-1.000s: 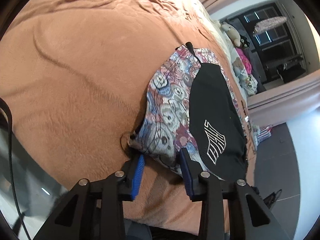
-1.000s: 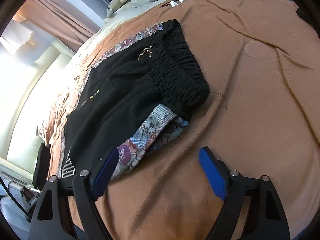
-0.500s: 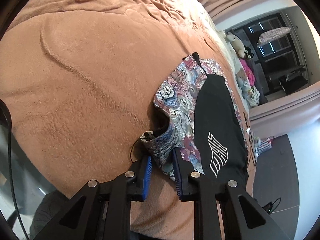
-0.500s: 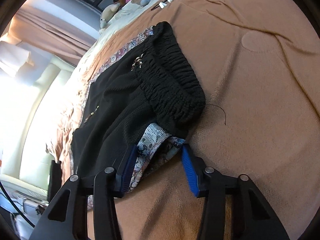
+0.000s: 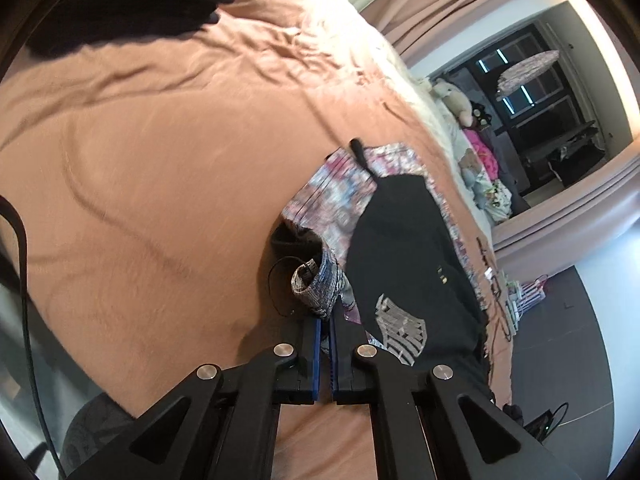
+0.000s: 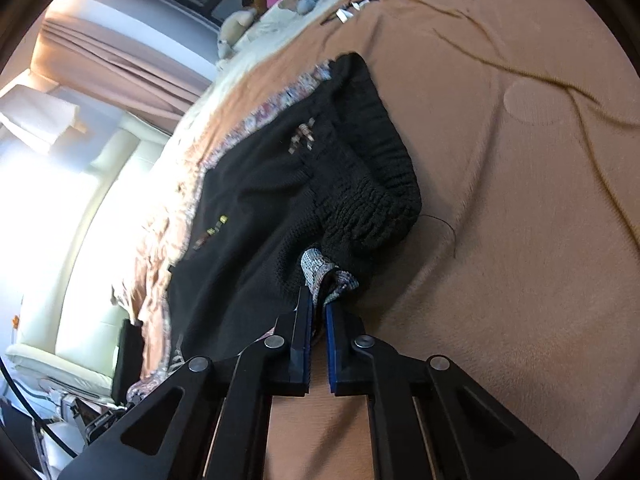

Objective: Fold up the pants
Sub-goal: 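Close the right gripper on the waistband while the left gripper grasps the leg hem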

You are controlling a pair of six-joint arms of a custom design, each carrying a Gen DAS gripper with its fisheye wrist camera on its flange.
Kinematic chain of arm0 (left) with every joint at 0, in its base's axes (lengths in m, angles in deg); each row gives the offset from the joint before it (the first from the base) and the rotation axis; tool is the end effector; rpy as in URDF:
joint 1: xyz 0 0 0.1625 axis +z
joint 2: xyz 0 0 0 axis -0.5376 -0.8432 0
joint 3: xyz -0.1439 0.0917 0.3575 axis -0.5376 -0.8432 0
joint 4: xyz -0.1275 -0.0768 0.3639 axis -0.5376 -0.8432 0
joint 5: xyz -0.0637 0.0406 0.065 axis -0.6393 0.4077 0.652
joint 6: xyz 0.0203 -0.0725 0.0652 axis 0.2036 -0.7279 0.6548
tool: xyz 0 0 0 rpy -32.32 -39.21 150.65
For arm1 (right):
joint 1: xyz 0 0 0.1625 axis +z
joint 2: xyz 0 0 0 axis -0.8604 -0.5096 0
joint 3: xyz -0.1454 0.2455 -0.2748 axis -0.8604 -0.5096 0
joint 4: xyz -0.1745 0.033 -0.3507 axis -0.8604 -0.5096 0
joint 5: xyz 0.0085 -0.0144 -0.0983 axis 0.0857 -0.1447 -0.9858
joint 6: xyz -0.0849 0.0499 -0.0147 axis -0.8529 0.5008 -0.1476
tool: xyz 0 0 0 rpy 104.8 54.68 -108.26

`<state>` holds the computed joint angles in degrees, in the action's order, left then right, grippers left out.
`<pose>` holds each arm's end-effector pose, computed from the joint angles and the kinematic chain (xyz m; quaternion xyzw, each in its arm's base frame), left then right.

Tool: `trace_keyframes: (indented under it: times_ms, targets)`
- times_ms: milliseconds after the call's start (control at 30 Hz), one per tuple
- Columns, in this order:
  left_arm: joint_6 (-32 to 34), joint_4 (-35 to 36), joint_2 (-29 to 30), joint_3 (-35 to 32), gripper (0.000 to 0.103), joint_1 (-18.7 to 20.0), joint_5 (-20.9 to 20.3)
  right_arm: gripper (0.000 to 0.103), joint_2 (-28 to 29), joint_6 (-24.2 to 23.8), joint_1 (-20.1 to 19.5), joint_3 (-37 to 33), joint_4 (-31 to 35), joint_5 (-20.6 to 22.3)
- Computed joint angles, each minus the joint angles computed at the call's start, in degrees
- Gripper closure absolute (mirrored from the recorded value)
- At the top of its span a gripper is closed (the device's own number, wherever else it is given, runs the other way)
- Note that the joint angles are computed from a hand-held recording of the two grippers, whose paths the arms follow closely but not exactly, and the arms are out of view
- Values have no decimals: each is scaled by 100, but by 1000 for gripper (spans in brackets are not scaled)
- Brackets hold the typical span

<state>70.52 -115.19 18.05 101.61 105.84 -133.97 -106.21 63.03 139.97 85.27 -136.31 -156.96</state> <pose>-0.0454 -0.7103 0.1935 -0.0421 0.9415 -0.3323 0.0365 0.0313 -0.5690 0.2586 -0.1160 -0.8680 0.4777 0.0702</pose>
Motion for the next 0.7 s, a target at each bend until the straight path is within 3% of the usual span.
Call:
trace_keyframes:
  times_ms: [300, 700]
  targets:
    - [190, 159, 264, -733, 100, -172, -75, 101, -55, -81, 162, -99, -274, 132]
    - [418, 742, 1010, -2318, 100, -315, -93, 101, 254, -140, 280, -704, -303, 116]
